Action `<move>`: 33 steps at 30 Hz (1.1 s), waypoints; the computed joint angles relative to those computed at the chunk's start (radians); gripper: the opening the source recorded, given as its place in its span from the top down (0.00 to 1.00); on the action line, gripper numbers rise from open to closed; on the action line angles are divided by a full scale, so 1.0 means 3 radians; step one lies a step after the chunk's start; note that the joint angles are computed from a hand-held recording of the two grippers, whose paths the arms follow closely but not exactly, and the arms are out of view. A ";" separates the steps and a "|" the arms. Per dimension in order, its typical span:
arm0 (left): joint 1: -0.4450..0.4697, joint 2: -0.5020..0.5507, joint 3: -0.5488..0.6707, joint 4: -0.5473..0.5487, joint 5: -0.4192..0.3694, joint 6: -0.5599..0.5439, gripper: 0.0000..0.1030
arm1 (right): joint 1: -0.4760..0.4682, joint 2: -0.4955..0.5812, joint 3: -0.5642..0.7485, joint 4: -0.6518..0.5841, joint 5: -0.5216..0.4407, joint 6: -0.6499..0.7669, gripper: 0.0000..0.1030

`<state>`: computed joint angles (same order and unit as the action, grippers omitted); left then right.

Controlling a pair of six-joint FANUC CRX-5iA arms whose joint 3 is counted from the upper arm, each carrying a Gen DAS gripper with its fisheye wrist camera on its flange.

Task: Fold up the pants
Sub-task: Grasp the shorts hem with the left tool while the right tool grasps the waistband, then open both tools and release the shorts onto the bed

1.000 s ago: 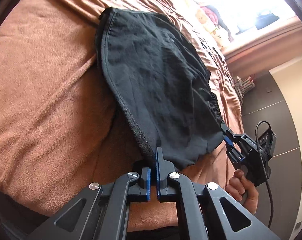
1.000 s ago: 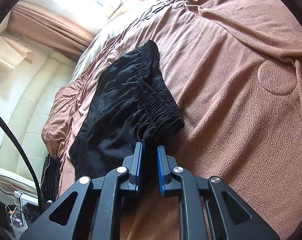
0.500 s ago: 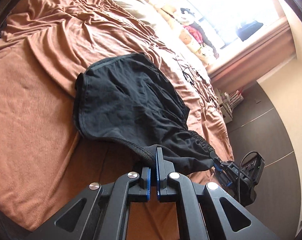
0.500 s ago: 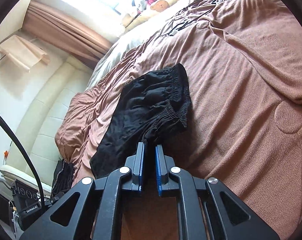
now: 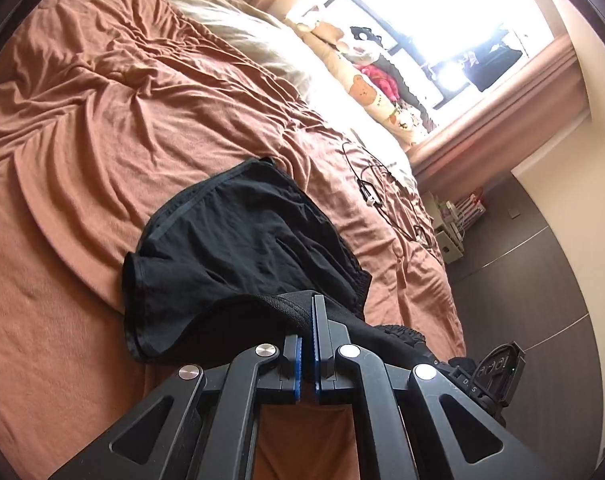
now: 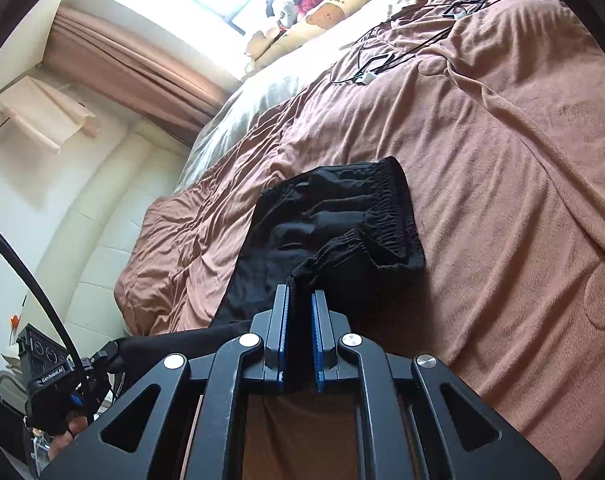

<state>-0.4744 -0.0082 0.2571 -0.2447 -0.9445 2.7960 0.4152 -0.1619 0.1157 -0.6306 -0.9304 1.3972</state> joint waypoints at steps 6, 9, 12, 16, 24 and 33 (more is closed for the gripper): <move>0.0371 0.0123 -0.0016 0.0414 0.0085 -0.0448 0.97 | 0.0133 0.0328 0.0333 0.0212 0.0000 -0.0146 0.93; 0.0542 0.0197 -0.0033 0.0608 0.0112 -0.0668 0.97 | 0.0191 0.0505 0.0515 0.0306 -0.0007 -0.0196 0.93; 0.0675 0.0296 -0.0003 0.0743 0.0102 -0.0844 0.97 | 0.0248 0.0691 0.0687 0.0413 -0.0032 -0.0243 0.93; 0.0804 0.0480 0.0098 0.0872 0.0056 -0.1069 0.97 | 0.0302 0.0915 0.0883 0.0553 -0.0077 -0.0304 0.93; 0.0987 0.0914 0.0389 0.1028 -0.0097 -0.1398 0.96 | 0.0367 0.1318 0.1228 0.0775 -0.0156 -0.0435 0.92; 0.1082 0.1376 0.0870 0.1024 -0.0332 -0.1733 0.96 | 0.0410 0.1613 0.1541 0.0984 -0.0279 -0.0647 0.91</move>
<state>-0.1500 0.4045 0.5180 0.0624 -1.0441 2.2762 0.5381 0.3221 0.5781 -0.3354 -1.0142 1.2032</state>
